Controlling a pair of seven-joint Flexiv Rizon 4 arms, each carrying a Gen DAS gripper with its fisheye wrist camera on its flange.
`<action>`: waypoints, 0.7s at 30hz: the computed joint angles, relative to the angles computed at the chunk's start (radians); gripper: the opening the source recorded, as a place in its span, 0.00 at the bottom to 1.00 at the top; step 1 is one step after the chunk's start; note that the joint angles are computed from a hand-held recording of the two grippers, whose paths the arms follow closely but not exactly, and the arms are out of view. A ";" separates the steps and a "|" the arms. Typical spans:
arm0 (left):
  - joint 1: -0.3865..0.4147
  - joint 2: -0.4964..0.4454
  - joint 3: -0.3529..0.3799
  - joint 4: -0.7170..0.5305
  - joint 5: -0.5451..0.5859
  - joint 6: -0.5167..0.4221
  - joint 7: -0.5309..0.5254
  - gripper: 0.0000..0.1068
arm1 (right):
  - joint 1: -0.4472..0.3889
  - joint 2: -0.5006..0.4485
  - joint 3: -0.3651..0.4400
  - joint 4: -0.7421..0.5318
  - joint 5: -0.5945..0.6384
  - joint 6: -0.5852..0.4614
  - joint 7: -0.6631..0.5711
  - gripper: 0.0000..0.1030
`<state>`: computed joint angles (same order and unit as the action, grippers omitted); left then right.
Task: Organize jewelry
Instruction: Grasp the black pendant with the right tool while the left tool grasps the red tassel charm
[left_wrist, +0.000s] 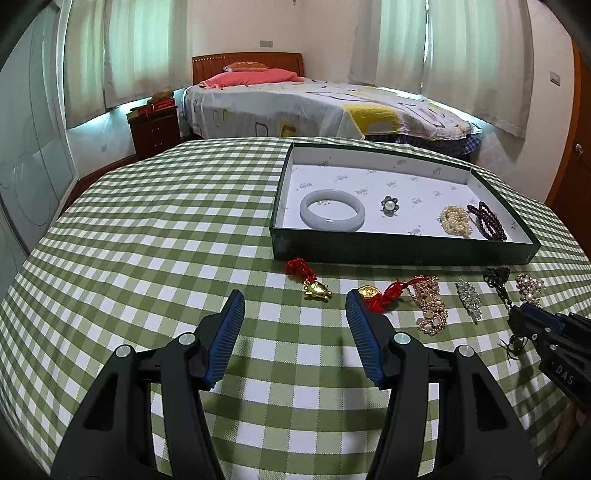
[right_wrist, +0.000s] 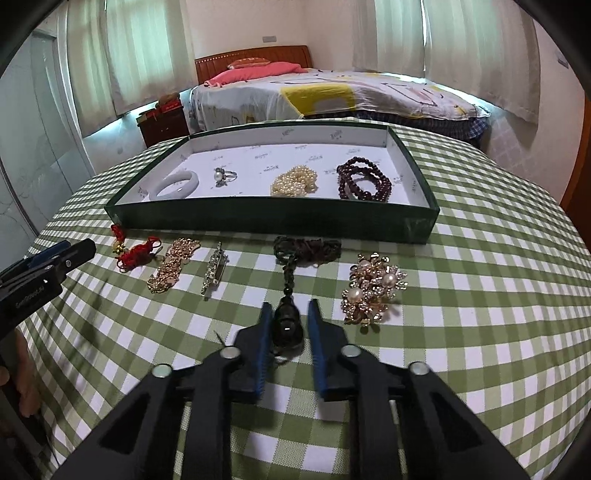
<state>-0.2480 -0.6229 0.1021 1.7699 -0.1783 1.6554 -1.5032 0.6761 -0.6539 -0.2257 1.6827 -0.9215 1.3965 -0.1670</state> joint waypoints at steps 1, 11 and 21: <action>0.001 -0.001 -0.001 -0.002 -0.001 -0.005 -0.001 0.52 | 0.001 0.000 -0.003 0.002 -0.003 0.003 0.004 0.17; 0.022 -0.029 -0.019 -0.084 -0.009 -0.125 -0.018 0.51 | -0.004 -0.009 -0.005 -0.012 0.000 0.015 0.012 0.17; 0.057 -0.065 -0.043 -0.177 0.009 -0.252 -0.069 0.50 | -0.008 -0.017 0.004 -0.021 0.051 0.027 -0.026 0.17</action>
<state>-0.1908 -0.6876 0.0591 1.5931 -0.1694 1.4034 -1.5723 0.6685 -0.6705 -0.2214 1.6621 -0.8705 1.4239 -0.1931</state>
